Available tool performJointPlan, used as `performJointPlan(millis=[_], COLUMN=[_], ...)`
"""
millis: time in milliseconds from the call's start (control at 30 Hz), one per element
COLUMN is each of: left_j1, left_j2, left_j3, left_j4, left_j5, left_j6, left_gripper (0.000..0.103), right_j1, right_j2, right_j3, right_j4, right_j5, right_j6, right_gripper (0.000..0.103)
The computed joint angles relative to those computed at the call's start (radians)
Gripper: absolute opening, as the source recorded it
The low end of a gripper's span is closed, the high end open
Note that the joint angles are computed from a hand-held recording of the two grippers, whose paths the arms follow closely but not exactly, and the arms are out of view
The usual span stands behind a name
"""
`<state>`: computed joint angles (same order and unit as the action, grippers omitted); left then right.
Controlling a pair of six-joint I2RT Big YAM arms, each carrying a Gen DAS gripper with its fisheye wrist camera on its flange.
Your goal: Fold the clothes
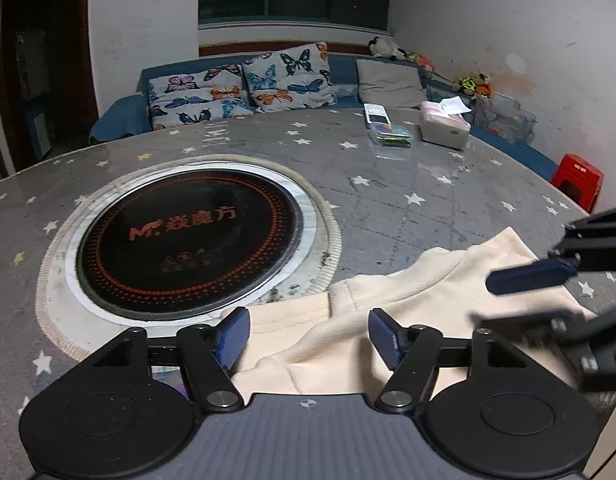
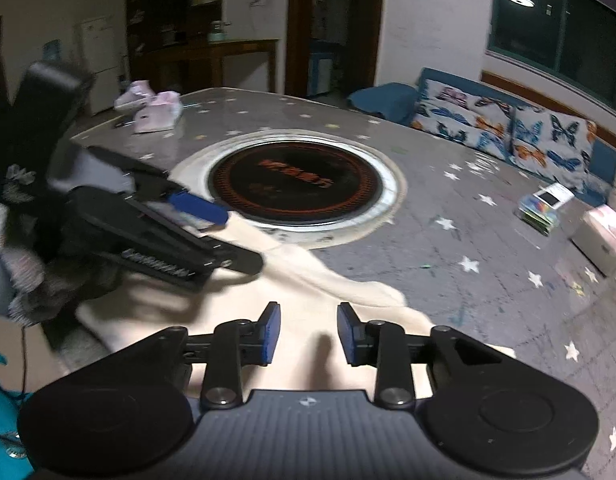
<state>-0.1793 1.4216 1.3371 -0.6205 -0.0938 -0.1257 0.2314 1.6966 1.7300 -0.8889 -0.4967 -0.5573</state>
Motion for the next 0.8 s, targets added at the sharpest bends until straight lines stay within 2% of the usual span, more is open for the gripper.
performJointPlan(millis=[367,433,667,800], left_j1=[0.015,0.026,0.076,0.102], left_j2=[-0.070,-0.088,-0.146,-0.174], left_j3=[-0.057,-0.069,-0.107,-0.126], left_j4=[-0.007,-0.011,-0.039,-0.061], left_j5=[-0.048,-0.051,-0.051,-0.025], left_j6=[-0.046,-0.064,-0.157,-0.211], left_gripper=[0.087,0.092,0.096,0.097], right_j1=[0.052,0.063,0.108,0.136], right_j2=[-0.078,-0.091,-0.121,-0.134], right_j3=[-0.083,-0.098,-0.133,-0.160], right_j4=[-0.065,-0.072,-0.099,-0.081], right_j5=[-0.050,-0.049,-0.032,-0.007], right_j6=[-0.162,-0.198,-0.317,-0.369], right_gripper=[0.039,0.051,0.051,0.051])
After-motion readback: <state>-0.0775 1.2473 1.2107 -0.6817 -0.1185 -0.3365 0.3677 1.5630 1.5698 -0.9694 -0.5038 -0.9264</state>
